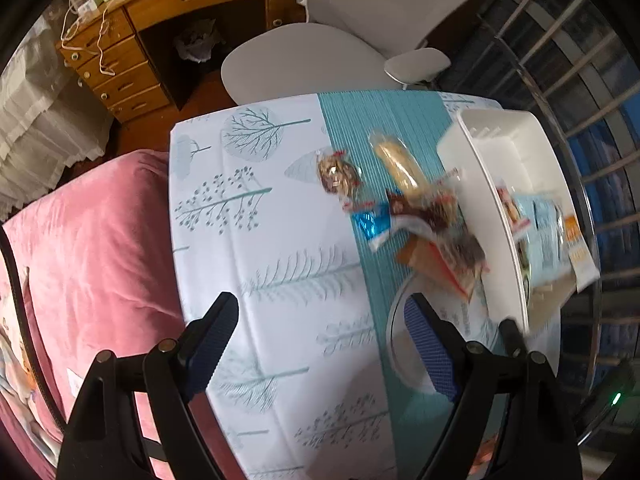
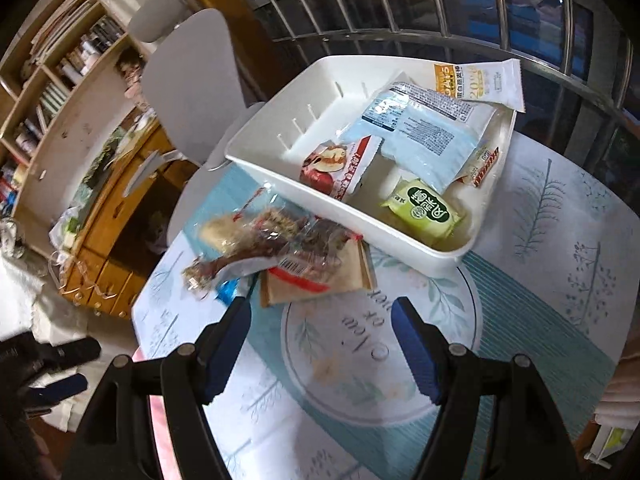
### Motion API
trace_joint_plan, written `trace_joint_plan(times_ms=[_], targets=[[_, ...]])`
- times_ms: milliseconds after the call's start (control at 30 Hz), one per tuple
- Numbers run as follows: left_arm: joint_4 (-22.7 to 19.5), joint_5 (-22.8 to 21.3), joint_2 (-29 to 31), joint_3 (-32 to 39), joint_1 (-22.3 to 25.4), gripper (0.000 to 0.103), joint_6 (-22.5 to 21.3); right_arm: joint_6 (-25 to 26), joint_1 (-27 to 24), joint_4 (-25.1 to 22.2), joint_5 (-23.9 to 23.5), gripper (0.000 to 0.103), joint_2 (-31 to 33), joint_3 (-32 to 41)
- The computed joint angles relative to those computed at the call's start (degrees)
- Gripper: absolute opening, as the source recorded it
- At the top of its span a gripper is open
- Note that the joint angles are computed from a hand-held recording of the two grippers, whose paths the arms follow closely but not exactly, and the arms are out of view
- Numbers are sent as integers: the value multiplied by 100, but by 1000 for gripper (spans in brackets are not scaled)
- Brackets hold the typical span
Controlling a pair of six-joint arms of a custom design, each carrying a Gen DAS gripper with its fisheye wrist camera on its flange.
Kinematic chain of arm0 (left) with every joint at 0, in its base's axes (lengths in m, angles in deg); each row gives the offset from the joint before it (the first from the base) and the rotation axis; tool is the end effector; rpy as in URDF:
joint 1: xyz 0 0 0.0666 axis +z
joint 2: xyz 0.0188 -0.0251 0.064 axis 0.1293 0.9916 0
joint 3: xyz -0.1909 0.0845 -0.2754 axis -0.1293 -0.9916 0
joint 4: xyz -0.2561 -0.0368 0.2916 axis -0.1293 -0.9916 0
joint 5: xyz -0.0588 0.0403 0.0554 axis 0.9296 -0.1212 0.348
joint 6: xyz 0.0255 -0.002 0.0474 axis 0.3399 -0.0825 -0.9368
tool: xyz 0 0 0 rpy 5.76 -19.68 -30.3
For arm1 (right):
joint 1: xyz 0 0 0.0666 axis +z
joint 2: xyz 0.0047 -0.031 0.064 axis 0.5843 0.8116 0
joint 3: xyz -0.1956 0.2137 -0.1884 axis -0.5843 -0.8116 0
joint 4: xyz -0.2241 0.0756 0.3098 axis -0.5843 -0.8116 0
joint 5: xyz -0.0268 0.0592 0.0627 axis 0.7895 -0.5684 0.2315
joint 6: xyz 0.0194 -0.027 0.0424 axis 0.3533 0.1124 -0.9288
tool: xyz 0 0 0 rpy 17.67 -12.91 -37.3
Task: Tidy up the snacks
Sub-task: 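Withdraw both tools from the tray toward the remaining snacks, then grasp the clear nut-cluster bag with left tool while right tool grasps barcode wafer bag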
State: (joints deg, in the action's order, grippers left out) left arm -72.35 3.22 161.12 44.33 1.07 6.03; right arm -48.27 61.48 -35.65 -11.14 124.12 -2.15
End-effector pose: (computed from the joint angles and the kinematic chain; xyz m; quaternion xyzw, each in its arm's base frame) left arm 0.5127 -0.0584 0.4394 -0.1818 0.9784 -0.0373 0.0909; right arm 0.4212 0.1982 0.3766 0.1892 0.9425 0.1181 0.2491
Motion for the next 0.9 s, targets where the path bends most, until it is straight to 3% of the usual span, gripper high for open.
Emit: trace_joint_plan(times_ms=[333, 767, 900], targets=[[281, 165, 1186, 802, 165, 87, 438, 104, 165, 420, 607, 73, 891, 289], [1420, 406, 1588, 407, 338, 87, 802, 410, 153, 761, 927, 73, 1587, 468], [1486, 347, 1726, 411, 362, 87, 829, 796, 195, 995, 1104, 73, 1655, 473]])
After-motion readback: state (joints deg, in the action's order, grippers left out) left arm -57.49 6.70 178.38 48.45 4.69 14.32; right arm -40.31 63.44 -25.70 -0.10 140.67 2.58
